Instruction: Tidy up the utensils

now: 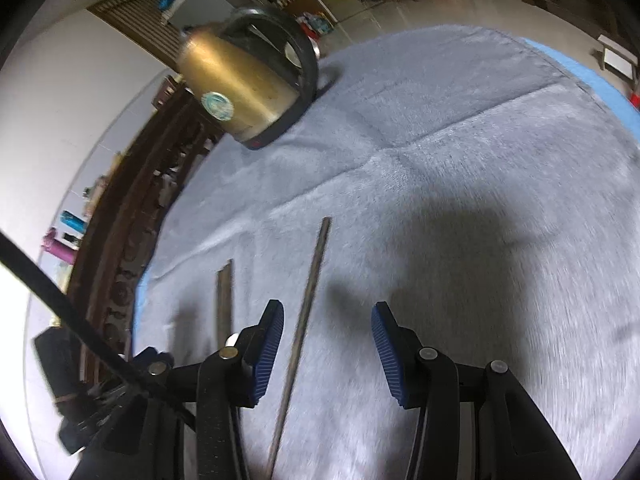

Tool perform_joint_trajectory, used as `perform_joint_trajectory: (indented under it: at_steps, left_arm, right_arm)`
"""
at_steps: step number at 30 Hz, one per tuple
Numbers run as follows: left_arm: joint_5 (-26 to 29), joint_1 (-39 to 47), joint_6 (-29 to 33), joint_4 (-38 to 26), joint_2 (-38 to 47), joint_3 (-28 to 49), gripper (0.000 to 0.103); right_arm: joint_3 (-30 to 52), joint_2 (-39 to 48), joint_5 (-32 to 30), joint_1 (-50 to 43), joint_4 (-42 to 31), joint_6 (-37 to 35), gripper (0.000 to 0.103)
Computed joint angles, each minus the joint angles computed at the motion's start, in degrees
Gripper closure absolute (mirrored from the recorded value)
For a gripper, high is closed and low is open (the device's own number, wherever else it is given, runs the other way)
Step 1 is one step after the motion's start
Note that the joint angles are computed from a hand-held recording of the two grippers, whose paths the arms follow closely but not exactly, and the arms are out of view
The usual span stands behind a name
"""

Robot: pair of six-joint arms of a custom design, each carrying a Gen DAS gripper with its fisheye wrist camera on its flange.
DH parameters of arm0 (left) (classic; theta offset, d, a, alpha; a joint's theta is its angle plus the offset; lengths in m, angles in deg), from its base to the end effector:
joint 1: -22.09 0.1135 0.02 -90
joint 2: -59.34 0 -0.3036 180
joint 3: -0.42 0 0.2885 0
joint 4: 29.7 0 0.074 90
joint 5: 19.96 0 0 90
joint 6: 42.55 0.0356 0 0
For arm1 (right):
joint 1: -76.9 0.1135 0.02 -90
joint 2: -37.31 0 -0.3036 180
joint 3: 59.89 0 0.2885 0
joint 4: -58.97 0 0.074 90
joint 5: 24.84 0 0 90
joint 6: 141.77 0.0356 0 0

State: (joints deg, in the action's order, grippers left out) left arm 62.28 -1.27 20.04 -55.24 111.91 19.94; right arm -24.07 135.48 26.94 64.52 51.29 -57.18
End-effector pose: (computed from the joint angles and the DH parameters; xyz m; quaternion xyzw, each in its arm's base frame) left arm 0.1251 -0.0488 0.1040 -0.0522 0.9592 -0.0569 0.2719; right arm 0.2312 -0.0282 0.0626 -0.0001 0.9323 0.2932 0.2117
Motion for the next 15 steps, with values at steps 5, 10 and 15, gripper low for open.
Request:
perform_joint_trajectory:
  at_steps: [5, 10, 15]
  left_arm:
    - [-4.45, -10.05, -0.14, 9.27, 17.47, 5.36, 0.025]
    - [-0.26, -9.45, 3.01, 14.71, 27.24, 8.53, 0.051]
    - [1.39, -9.13, 5.44, 18.37, 30.12, 8.69, 0.071]
  right_arm:
    - [4.47, 4.41, 4.6, 5.25, 2.0, 2.47, 0.053]
    - [10.16, 7.26, 9.59, 10.22, -0.78, 4.71, 0.055]
    - [15.35, 9.73, 17.65, 16.13, -6.23, 5.33, 0.065]
